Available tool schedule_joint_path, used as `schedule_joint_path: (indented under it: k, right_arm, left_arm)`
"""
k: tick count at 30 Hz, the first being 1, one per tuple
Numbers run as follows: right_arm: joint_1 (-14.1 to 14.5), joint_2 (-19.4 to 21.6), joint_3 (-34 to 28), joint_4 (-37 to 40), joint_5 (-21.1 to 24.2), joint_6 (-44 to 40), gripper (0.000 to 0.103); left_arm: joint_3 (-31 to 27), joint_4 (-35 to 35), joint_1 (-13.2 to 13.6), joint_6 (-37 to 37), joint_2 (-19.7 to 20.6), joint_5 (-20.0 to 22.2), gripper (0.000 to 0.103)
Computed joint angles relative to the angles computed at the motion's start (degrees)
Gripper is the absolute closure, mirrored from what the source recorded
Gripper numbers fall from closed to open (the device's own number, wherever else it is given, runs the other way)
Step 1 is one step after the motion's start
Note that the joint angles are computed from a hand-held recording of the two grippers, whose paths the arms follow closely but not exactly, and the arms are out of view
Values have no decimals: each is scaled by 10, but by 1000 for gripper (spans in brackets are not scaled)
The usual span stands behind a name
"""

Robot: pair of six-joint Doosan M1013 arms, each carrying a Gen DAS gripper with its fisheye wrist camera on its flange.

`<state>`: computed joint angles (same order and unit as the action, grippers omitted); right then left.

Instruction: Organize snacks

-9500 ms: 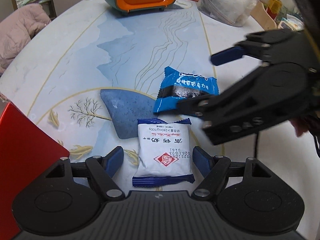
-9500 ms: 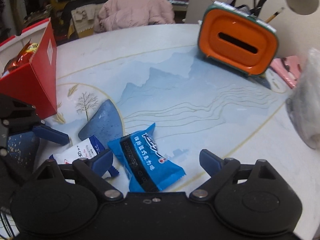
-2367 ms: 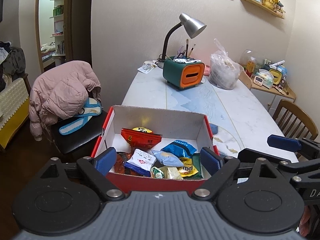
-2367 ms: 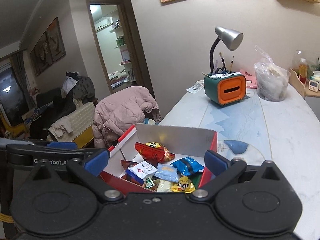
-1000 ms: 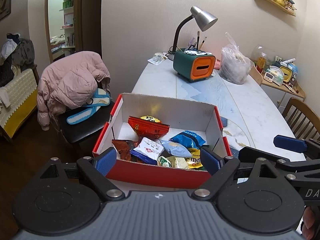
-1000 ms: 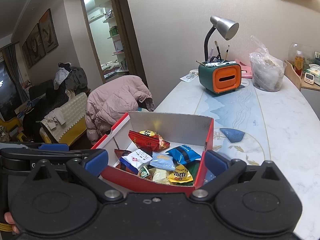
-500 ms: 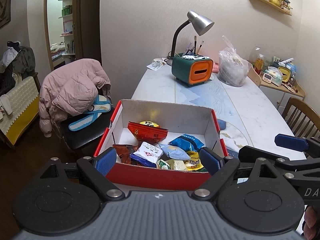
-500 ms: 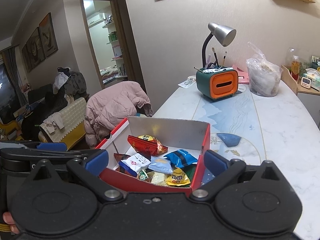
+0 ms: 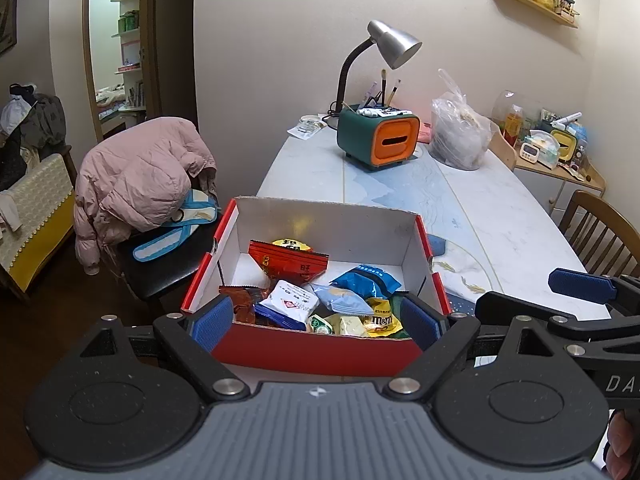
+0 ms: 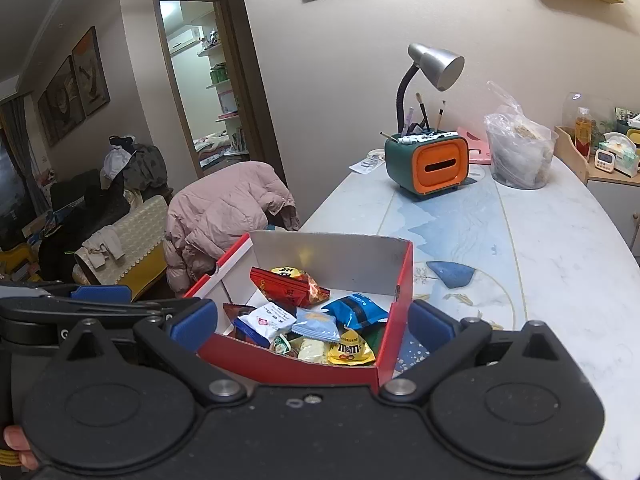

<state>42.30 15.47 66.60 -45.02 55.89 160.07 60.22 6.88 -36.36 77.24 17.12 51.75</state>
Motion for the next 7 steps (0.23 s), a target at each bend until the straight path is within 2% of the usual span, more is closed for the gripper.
schedule_joint_path:
  k: [7]
  right_arm:
    - [1, -4, 7, -4, 4, 10, 1]
  left_arm:
    - [1, -5, -3, 3, 0, 0, 12]
